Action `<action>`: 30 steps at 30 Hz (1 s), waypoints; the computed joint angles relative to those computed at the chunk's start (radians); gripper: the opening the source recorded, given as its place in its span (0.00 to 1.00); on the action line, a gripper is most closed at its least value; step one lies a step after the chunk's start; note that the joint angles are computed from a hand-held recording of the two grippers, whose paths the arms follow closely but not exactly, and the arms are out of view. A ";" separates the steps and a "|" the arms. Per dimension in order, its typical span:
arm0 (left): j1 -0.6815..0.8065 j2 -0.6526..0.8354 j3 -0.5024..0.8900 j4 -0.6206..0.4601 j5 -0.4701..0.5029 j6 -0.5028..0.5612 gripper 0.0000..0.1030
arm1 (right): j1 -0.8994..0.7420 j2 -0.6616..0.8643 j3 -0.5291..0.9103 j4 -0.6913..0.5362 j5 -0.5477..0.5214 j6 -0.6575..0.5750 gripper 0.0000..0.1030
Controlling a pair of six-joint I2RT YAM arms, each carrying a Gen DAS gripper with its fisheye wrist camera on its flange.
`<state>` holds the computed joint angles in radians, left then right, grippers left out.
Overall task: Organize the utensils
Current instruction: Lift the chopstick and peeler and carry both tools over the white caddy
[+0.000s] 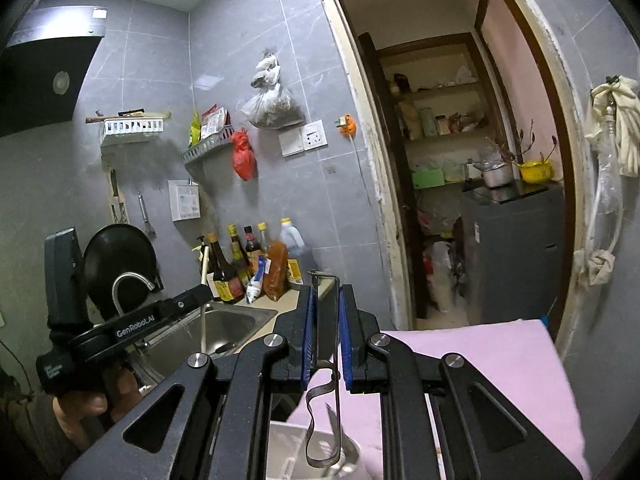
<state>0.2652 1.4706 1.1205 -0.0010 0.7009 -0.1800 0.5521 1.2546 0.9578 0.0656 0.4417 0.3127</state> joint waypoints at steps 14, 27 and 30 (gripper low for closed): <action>0.019 0.082 -0.132 0.281 -0.015 -0.056 0.05 | 0.001 0.254 0.005 0.156 0.023 0.053 0.11; 0.007 0.063 -0.244 0.380 -0.022 0.006 0.05 | 0.032 0.295 -0.009 0.145 0.057 0.028 0.11; 0.022 0.058 -0.237 0.337 0.016 0.039 0.05 | 0.030 0.279 -0.009 0.118 0.043 0.030 0.11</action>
<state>0.2870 1.5284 0.8835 0.3362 0.7171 -0.1412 0.5817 1.5338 0.9484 0.1841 0.4848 0.3429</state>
